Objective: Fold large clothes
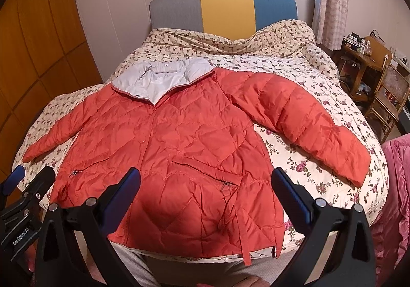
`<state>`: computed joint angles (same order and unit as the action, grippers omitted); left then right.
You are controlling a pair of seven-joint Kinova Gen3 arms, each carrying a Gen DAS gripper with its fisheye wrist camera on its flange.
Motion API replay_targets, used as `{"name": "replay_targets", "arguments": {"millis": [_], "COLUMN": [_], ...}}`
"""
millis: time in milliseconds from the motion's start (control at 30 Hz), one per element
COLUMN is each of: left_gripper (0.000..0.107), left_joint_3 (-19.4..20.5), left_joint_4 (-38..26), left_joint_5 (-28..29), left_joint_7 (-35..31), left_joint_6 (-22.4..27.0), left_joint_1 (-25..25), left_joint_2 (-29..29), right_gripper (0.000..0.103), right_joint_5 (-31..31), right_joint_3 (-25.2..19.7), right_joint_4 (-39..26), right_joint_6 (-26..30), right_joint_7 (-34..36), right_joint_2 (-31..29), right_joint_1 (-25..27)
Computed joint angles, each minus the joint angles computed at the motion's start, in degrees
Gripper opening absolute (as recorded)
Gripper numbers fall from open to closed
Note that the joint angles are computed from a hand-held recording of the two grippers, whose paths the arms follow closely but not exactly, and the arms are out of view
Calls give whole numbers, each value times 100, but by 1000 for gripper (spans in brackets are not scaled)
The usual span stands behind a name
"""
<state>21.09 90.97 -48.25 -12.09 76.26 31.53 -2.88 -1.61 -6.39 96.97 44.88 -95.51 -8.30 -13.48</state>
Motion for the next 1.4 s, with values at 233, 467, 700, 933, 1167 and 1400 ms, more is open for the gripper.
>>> {"name": "replay_targets", "arguments": {"millis": [233,467,700,933,1167,1400], "left_gripper": [100,100,100,100,100,100], "left_joint_3": [-149,-535,-717,-1302,-1814,-2308], "left_joint_4": [119,692,461,200,-1043,-2778], "left_joint_5": [485,1342,1016,1639,1437,2038], "left_joint_7": [-442,-602,-1106,-2549,-3344,-4220], "left_joint_6": [-477,-1700,-1589,-2561,-2225,-2065], "left_joint_1": [-266,-941,-1079,-1548,-1550,-1897], "left_joint_2": [-36,-273,258,699,1711,2883], "right_gripper": [101,101,101,101,101,97], "right_joint_5": [-481,131,1342,1813,893,-721], "right_joint_3": [-1214,-1626,-1660,-1594,-951,509], "right_joint_4": [-181,-461,-1104,-2005,-3847,-5705], "right_joint_6": [144,-15,80,-57,656,1022], "right_joint_7": [566,284,-292,-16,1069,1627], "right_joint_2": [319,1060,1875,2777,3878,4979], "right_joint_1": [1491,1700,1282,1053,616,-3]}}
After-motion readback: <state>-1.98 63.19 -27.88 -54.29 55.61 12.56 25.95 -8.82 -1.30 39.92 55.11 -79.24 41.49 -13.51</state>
